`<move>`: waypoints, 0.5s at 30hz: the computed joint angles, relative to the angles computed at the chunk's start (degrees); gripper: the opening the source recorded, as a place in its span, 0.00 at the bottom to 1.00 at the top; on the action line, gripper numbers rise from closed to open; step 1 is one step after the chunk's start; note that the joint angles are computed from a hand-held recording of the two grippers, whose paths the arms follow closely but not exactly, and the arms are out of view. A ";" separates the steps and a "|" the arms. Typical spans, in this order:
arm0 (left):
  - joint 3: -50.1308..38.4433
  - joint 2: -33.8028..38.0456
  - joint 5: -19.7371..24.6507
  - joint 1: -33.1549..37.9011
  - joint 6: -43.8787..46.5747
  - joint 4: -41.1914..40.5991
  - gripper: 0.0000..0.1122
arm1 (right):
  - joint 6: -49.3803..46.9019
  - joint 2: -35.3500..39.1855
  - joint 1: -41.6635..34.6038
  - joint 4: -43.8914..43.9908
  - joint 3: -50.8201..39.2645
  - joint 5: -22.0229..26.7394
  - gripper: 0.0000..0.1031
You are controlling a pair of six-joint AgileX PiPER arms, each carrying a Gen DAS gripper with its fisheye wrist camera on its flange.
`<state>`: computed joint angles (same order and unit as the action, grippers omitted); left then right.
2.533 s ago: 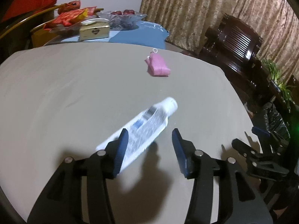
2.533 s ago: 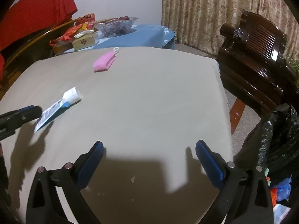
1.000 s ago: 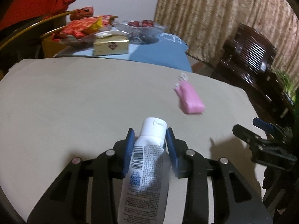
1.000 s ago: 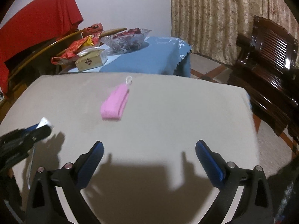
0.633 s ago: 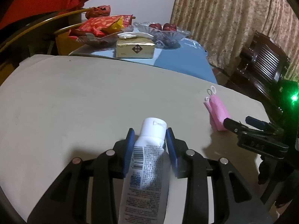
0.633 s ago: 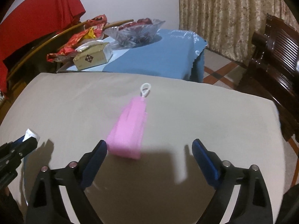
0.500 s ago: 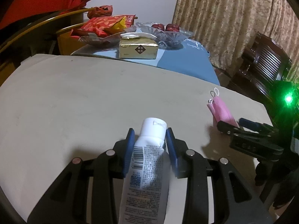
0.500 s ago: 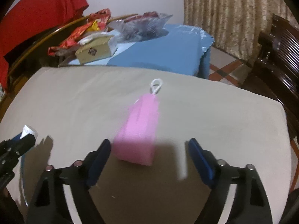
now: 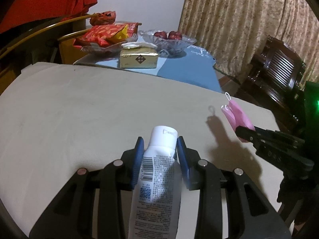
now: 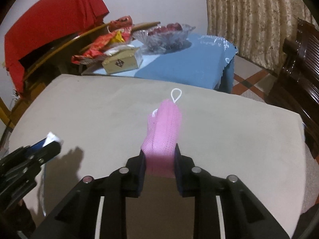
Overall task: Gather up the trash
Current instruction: 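Grasp the pink mesh pouch with the right gripper while the left gripper holds the tube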
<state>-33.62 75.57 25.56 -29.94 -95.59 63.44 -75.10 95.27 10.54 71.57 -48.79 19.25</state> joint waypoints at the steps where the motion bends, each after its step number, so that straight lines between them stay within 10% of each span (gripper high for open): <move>1: -0.18 -0.50 1.27 -1.44 0.24 -0.75 0.29 | -1.12 -2.60 -0.91 0.61 2.22 0.70 0.24; 15: -5.97 -4.01 22.28 -33.06 -7.19 -7.62 0.29 | 0.29 -29.71 -23.69 -9.95 19.33 20.57 0.24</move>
<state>-39.59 71.56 47.84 -63.00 -102.78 55.82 -74.80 65.57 -13.15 61.62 -29.46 39.82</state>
